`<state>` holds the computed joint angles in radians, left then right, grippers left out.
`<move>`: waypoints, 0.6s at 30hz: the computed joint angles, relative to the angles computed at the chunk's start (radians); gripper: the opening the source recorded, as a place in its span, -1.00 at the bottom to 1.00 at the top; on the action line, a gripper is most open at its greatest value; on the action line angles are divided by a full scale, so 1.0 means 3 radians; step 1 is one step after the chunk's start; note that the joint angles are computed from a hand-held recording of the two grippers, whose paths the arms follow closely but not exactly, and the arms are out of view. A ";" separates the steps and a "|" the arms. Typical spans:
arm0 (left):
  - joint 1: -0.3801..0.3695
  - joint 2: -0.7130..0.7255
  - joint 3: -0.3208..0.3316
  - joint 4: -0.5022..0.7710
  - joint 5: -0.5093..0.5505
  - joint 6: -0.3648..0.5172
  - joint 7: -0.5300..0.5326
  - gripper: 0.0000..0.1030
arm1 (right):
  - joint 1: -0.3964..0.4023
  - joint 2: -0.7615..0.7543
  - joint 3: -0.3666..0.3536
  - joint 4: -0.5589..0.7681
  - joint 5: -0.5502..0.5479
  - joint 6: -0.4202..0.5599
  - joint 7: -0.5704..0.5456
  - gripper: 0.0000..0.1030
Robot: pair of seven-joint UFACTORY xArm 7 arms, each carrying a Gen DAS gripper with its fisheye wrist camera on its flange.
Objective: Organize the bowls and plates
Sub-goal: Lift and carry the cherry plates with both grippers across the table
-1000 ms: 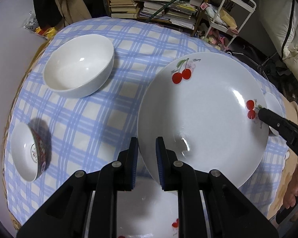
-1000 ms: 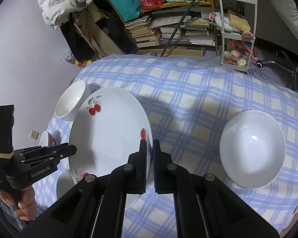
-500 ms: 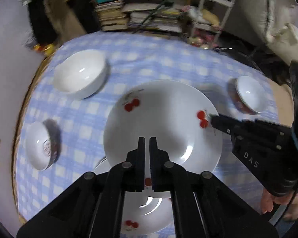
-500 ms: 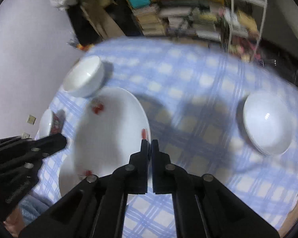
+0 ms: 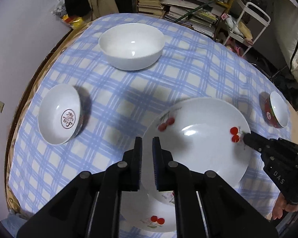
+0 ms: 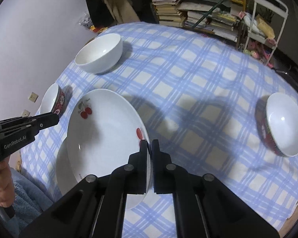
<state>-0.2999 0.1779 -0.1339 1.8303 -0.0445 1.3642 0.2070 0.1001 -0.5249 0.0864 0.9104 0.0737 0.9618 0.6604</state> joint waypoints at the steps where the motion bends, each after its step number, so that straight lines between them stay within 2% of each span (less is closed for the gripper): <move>1: 0.0007 -0.0020 0.0005 -0.0028 0.0009 0.0005 0.0020 -0.78 | 0.0018 0.0000 -0.0015 -0.0010 0.0039 -0.0019 -0.0011 -0.88; 3: 0.0026 -0.0066 0.0019 -0.0100 0.0027 0.0009 0.0040 -0.77 | 0.0073 -0.0007 -0.0033 -0.0054 0.0141 -0.0092 -0.0043 -0.88; 9: 0.0153 -0.0463 0.0081 -0.0705 0.0110 -0.0183 0.0050 -0.73 | 0.0160 0.0062 0.0015 -0.0091 0.0198 -0.0056 -0.0065 -0.89; 15: 0.0289 -0.0791 0.0126 -0.1164 0.0086 -0.0412 0.0150 -0.71 | 0.0165 0.0094 0.0099 -0.0067 0.0095 -0.0010 0.0026 -0.88; 18: 0.0366 -0.0900 0.0186 -0.1320 -0.0121 -0.0507 0.0181 -0.67 | 0.0167 0.0080 0.0108 -0.0060 0.0070 0.0014 0.0079 -0.88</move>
